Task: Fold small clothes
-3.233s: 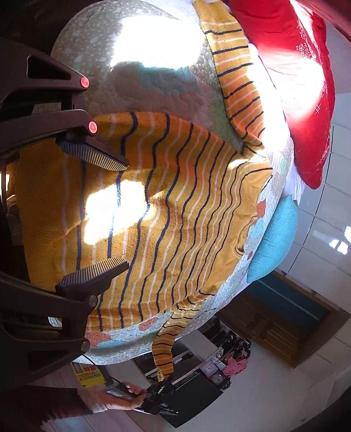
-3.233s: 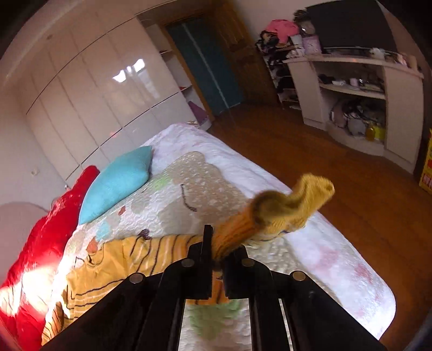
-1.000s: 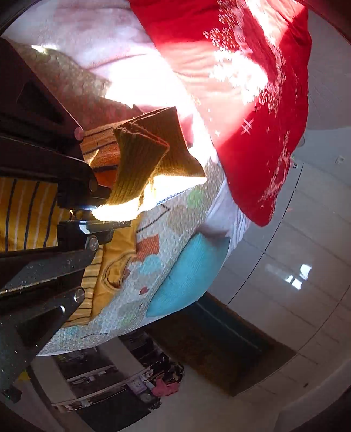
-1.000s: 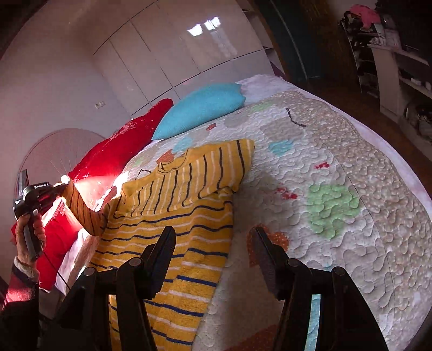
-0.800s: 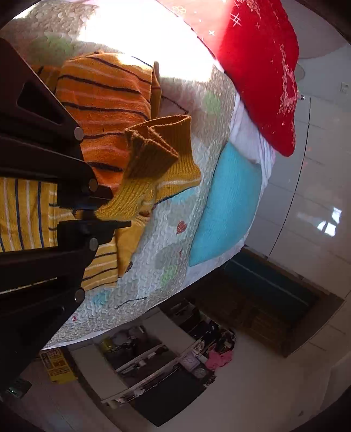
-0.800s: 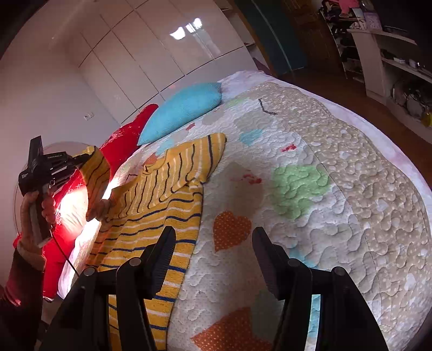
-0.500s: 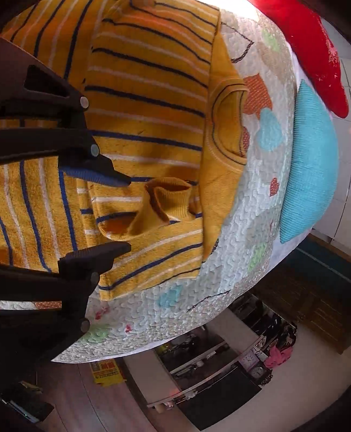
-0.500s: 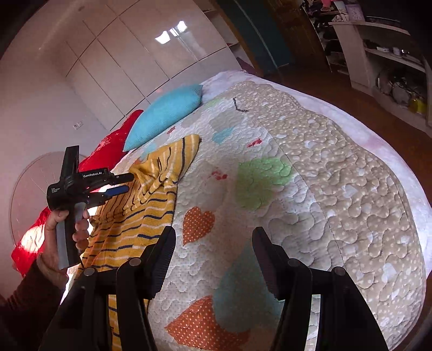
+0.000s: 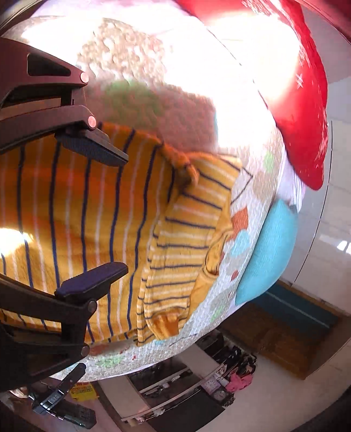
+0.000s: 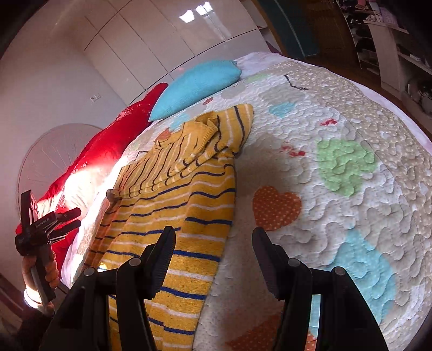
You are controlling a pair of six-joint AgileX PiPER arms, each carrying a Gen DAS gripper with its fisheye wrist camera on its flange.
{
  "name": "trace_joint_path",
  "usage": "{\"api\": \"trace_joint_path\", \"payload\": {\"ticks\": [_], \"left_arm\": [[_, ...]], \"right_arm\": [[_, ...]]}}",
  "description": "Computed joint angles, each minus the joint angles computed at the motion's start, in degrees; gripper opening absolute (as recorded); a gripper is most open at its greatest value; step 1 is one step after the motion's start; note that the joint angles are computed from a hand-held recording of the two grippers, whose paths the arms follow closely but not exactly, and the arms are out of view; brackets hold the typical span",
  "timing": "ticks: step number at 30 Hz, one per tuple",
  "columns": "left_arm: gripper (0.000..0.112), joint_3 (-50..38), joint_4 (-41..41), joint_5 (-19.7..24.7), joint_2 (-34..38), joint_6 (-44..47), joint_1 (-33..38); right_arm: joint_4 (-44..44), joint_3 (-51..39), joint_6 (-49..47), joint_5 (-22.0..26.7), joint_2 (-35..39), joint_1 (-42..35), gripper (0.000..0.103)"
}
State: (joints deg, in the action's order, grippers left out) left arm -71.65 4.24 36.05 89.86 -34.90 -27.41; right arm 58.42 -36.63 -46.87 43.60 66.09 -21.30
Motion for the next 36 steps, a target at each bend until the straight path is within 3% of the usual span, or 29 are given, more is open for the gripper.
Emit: {"api": "trace_joint_path", "payload": {"ticks": [4, 7, 11, 15, 17, 21, 24, 28, 30, 36], "left_arm": [[0.072, 12.96, -4.12, -1.14, -9.82, 2.57, 5.14], [0.072, 18.71, 4.71, 0.59, -15.39, -3.99, 2.28], [0.072, 23.89, 15.88, 5.14, -21.12, -14.92, -3.23], [0.072, 29.84, 4.44, 0.60, -26.74, -6.87, 3.30], [0.072, 31.43, -0.95, -1.04, -27.15, -2.09, 6.58], [0.072, 32.02, -2.49, -3.31, -24.44, -0.70, 7.19], [0.072, 32.47, -6.96, -6.58, -22.21, 2.66, 6.18], [0.075, 31.86, -1.22, -8.87, -19.66, -4.36, 1.21], [0.076, 31.70, -1.51, -9.91, -19.12, -4.97, 0.15], [0.076, 33.66, -15.75, -15.42, -18.43, 4.33, -1.34]], "right_arm": [[-2.91, -5.50, 6.89, -6.52, 2.57, 11.56, 0.064], [-6.65, -16.26, 11.76, -9.65, 11.02, 18.33, 0.064], [-18.90, -35.28, 25.15, -8.73, 29.20, 22.74, 0.065], [-30.52, -48.83, 40.57, -4.53, 43.40, 21.93, 0.063], [-34.18, -48.62, 42.44, -6.56, 43.83, 21.74, 0.055], [-44.52, -41.73, 47.73, -10.61, 37.10, 24.08, 0.058], [-41.15, -34.03, 39.82, -11.08, 30.03, 23.30, 0.064], [-26.97, -22.55, 23.68, -7.48, 21.08, 17.68, 0.067], [-17.19, -16.50, 14.30, -3.87, 18.09, 13.00, 0.067], [5.96, 0.48, -9.45, 11.81, 12.85, -3.13, 0.068]]}}
